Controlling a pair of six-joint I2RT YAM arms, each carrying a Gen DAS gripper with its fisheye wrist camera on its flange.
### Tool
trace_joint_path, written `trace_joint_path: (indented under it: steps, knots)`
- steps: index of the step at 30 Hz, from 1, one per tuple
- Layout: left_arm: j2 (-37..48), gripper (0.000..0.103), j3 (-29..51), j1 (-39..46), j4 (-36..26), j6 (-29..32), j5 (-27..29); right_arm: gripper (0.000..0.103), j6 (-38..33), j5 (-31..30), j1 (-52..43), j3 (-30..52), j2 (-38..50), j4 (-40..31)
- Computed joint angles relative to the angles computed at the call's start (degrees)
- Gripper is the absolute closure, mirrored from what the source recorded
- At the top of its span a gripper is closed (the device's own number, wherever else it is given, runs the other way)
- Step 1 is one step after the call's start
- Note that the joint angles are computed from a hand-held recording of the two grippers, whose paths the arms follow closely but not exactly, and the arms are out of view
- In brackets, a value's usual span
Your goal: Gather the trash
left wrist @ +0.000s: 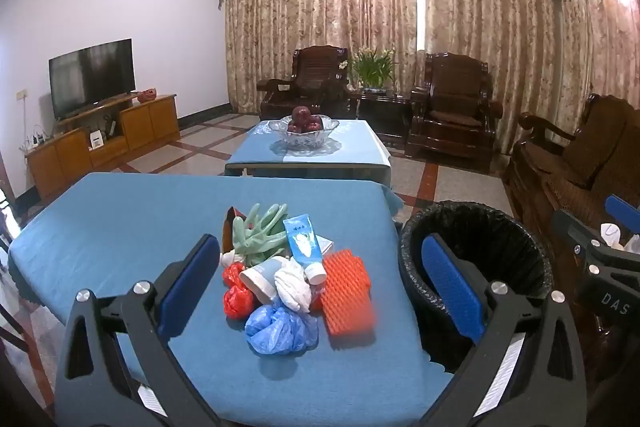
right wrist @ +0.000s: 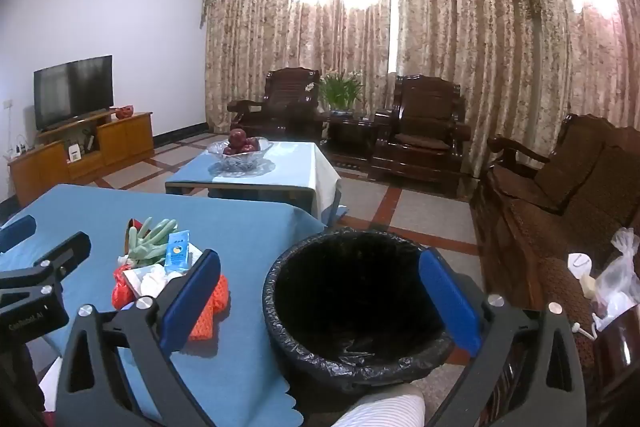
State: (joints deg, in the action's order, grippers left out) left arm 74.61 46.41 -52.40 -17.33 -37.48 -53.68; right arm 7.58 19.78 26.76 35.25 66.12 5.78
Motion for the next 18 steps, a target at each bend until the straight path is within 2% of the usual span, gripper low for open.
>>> trace_joint_path:
  steps: [18]
  knots:
    - [-0.08,0.005,0.08,0.13,-0.25,-0.61,0.53,0.006,0.24,-0.15,-0.02,0.26,0.23,-0.43]
